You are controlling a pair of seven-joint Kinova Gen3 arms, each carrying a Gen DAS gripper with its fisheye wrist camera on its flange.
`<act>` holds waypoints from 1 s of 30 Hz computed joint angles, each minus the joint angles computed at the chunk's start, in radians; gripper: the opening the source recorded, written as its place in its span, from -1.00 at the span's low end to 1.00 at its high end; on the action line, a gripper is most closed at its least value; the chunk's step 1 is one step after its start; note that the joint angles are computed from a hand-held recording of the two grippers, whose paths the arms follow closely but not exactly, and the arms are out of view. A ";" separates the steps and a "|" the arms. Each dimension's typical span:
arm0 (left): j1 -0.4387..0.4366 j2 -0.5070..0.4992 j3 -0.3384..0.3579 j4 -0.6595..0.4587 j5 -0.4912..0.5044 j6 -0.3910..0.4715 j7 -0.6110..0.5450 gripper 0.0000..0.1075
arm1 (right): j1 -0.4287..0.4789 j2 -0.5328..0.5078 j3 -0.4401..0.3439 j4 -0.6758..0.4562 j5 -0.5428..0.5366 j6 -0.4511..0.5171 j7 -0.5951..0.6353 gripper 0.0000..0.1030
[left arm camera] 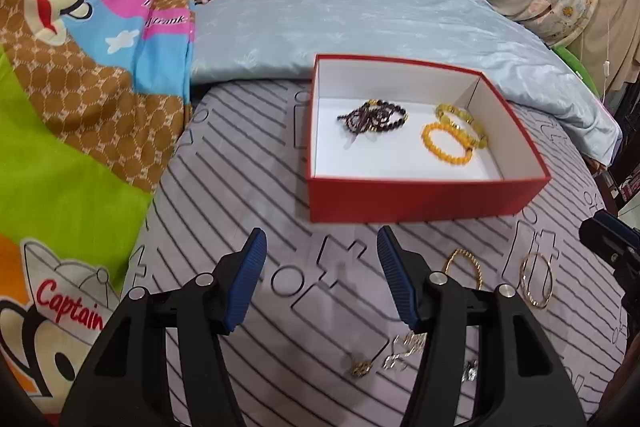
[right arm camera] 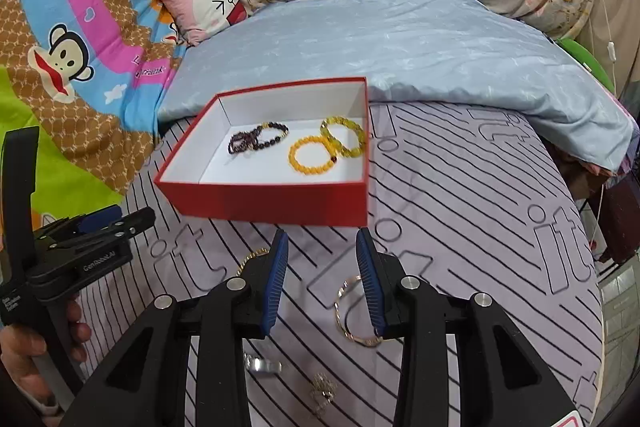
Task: Organize jewelry
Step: 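Lift both open tools out of the box back over the jewelry, then close the left tool on the gold flower ring while the right tool hovers over the silver pendant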
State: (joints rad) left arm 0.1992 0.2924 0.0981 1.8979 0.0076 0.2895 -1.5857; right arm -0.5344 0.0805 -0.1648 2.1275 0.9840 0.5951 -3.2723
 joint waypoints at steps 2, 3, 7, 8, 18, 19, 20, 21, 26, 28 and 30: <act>-0.014 -0.010 0.007 0.023 0.007 -0.001 -0.012 0.03 | -0.006 -0.010 -0.007 0.017 -0.011 0.005 -0.008 -0.32; -0.024 -0.016 0.016 0.035 0.014 -0.003 -0.022 0.03 | -0.008 -0.014 -0.011 0.026 -0.014 0.007 -0.014 -0.32; -0.042 -0.032 0.030 0.081 0.030 0.000 -0.053 0.03 | -0.017 -0.029 -0.031 0.060 -0.041 0.008 -0.033 -0.32; -0.058 -0.035 0.045 0.094 0.047 0.003 -0.072 0.03 | -0.019 -0.031 -0.035 0.065 -0.046 0.009 -0.037 -0.32; -0.091 -0.063 0.087 0.203 0.139 -0.019 -0.177 0.03 | -0.045 -0.044 -0.065 0.111 -0.086 0.024 -0.073 -0.32; -0.089 -0.063 0.087 0.209 0.145 -0.022 -0.179 0.03 | -0.046 -0.044 -0.066 0.114 -0.088 0.024 -0.077 -0.32; -0.087 -0.063 0.085 0.214 0.151 -0.026 -0.180 0.03 | -0.045 -0.045 -0.066 0.118 -0.090 0.020 -0.079 -0.32; -0.080 -0.060 0.081 0.218 0.153 -0.030 -0.175 0.03 | -0.045 -0.045 -0.066 0.122 -0.093 0.015 -0.081 -0.32; -0.066 -0.044 0.077 0.224 0.157 -0.052 -0.149 0.03 | -0.050 -0.037 -0.068 0.124 -0.101 -0.001 -0.074 -0.32; -0.075 -0.038 0.087 0.224 0.166 -0.059 -0.152 0.03 | -0.055 -0.033 -0.068 0.121 -0.101 -0.005 -0.074 -0.32; -0.062 -0.029 0.073 0.220 0.162 -0.065 -0.130 0.03 | -0.059 -0.030 -0.066 0.118 -0.101 -0.008 -0.072 -0.32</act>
